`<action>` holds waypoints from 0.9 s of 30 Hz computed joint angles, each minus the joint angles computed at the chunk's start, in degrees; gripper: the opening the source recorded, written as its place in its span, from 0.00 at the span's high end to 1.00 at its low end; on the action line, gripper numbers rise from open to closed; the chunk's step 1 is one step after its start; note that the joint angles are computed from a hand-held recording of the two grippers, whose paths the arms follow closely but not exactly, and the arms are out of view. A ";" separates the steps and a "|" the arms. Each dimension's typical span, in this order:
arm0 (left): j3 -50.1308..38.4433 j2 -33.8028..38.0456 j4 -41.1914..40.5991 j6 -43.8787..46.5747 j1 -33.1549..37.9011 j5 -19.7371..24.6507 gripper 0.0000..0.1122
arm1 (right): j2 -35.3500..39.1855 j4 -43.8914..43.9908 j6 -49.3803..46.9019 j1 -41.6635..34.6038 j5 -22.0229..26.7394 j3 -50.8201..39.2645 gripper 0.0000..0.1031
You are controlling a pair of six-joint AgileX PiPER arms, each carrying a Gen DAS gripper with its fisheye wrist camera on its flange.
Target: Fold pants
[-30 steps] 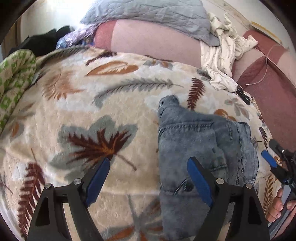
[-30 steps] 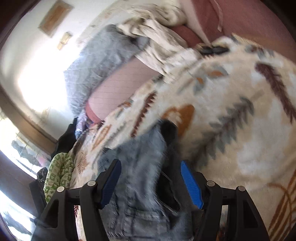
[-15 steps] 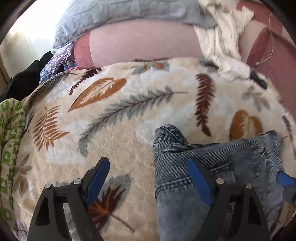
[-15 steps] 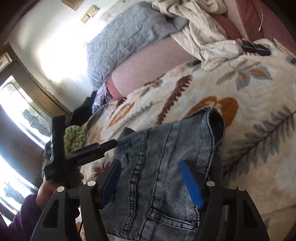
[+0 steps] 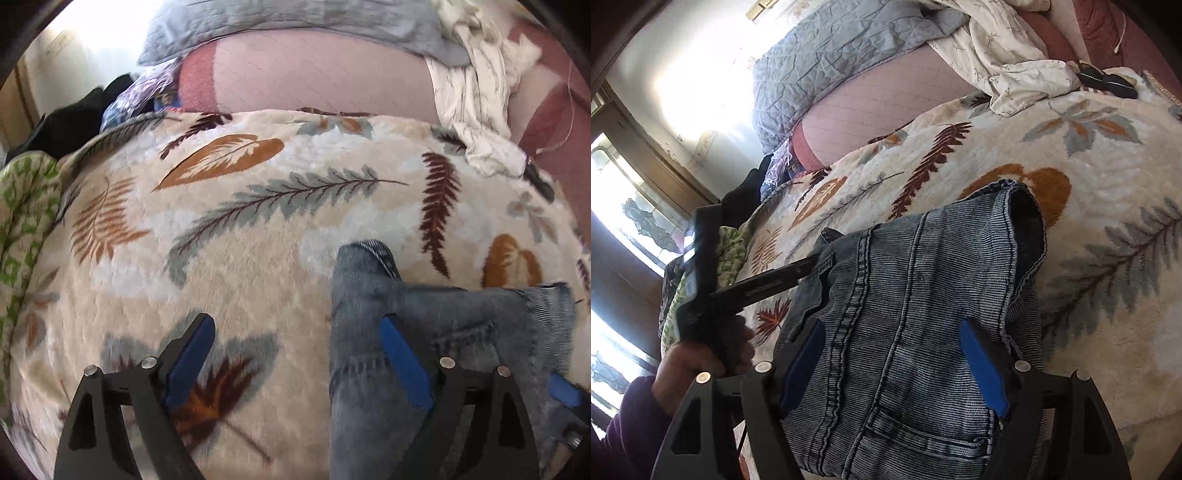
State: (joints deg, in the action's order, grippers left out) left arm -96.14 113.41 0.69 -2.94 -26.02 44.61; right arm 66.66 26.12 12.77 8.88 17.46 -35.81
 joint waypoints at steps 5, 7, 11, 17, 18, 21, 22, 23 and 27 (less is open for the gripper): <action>9.89 -8.20 -6.06 7.67 1.37 0.04 0.18 | 0.05 6.14 -6.13 -1.25 0.00 0.60 0.23; 14.53 -11.85 -8.00 11.70 1.90 -1.08 0.18 | -0.71 6.91 -6.44 -1.99 1.09 0.52 0.23; 18.74 -15.88 -15.94 19.51 5.35 1.18 0.18 | -6.31 8.43 -7.86 -4.59 2.04 1.90 0.23; 17.75 -16.70 -26.79 25.71 9.85 8.71 0.18 | -14.04 16.37 -13.40 -16.12 8.42 4.98 0.20; 16.90 -16.24 -27.19 25.96 9.71 9.99 0.18 | -14.53 18.26 -15.20 -19.25 10.87 5.30 0.20; 15.87 -15.33 -25.78 24.82 8.53 10.30 0.18 | -13.85 20.13 -17.31 -25.71 16.78 5.39 0.20; 15.69 -15.00 -25.23 24.55 8.28 10.27 0.18 | -13.39 22.04 -19.56 -27.29 18.31 5.50 0.21; 15.59 -14.63 -24.70 24.28 7.98 10.23 0.18 | -12.82 24.38 -22.19 -28.37 19.61 5.69 0.21; 16.85 -14.33 -24.30 25.33 7.03 9.03 0.18 | -8.97 19.85 -19.38 -24.14 19.28 3.92 0.25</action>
State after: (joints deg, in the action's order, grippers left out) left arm -79.28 99.08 -23.61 22.39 -19.00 53.64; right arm 57.69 45.98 -6.62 -15.26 36.75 -31.89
